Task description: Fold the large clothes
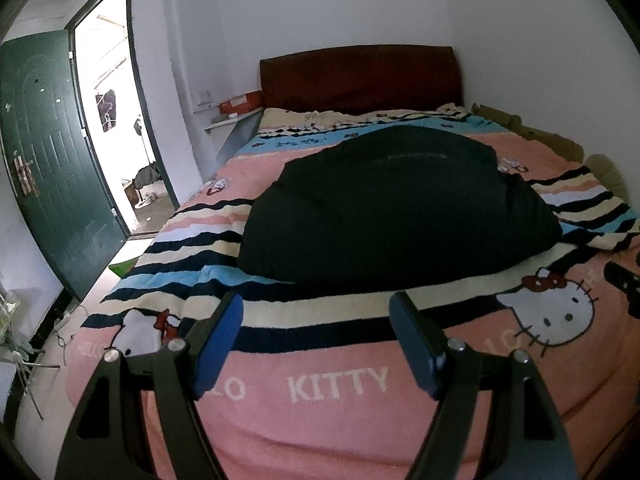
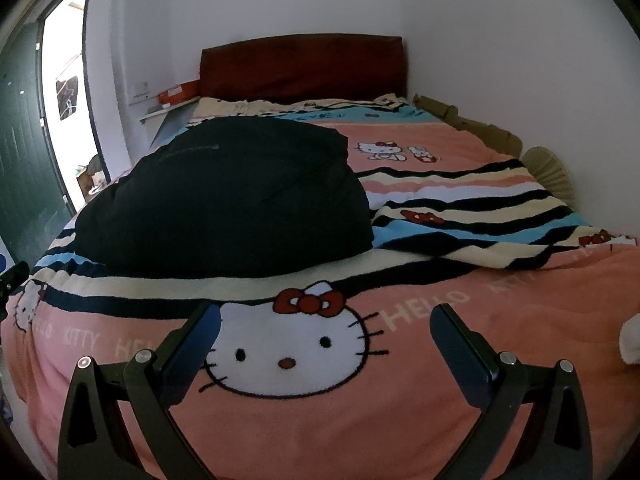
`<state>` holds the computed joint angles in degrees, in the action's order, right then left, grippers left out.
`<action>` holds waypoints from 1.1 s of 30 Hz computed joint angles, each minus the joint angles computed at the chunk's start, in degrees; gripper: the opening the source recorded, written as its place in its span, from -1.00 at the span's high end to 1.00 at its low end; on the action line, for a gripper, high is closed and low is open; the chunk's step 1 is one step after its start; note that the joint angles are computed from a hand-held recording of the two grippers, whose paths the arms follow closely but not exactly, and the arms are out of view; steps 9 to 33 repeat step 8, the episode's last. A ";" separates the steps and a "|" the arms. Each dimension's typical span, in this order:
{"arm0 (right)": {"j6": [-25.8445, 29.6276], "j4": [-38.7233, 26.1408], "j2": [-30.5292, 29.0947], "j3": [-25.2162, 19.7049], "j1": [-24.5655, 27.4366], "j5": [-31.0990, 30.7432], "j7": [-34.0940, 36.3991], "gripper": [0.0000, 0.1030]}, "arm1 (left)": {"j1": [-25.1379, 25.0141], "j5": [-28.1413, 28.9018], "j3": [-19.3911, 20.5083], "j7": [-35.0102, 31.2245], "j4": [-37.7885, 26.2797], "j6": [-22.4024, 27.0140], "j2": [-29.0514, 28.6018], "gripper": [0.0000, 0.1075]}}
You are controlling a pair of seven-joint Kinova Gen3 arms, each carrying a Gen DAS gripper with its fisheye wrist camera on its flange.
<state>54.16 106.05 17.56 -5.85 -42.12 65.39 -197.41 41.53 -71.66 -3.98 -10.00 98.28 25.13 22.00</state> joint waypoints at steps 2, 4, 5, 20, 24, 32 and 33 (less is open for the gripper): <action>0.03 -0.06 0.14 -0.02 -0.04 0.06 0.08 -0.99 | -0.55 0.85 0.41 -1.05 -0.12 -0.37 0.18 -0.38; 0.00 -0.03 0.27 0.01 -0.10 0.28 0.03 -0.99 | -0.62 1.64 0.30 -1.74 -0.38 -0.60 0.44 -0.38; -0.08 -0.02 0.30 0.02 -0.10 0.36 0.02 -0.99 | -0.62 2.09 0.21 -2.18 -0.57 -0.62 0.60 -0.38; -0.11 -0.23 0.54 0.05 -0.09 0.33 0.47 -0.99 | -0.84 4.09 -0.01 -4.03 -0.90 -1.19 0.87 -0.38; -0.11 -0.23 0.54 0.05 -0.09 0.33 0.47 -0.99 | -0.84 4.09 -0.01 -4.03 -0.90 -1.19 0.87 -0.38; -0.11 -0.23 0.54 0.05 -0.09 0.33 0.47 -0.99 | -0.84 4.09 -0.01 -4.03 -0.90 -1.19 0.87 -0.38; -0.11 -0.23 0.54 0.05 -0.09 0.33 0.47 -0.99 | -0.84 4.09 -0.01 -4.03 -0.90 -1.19 0.87 -0.38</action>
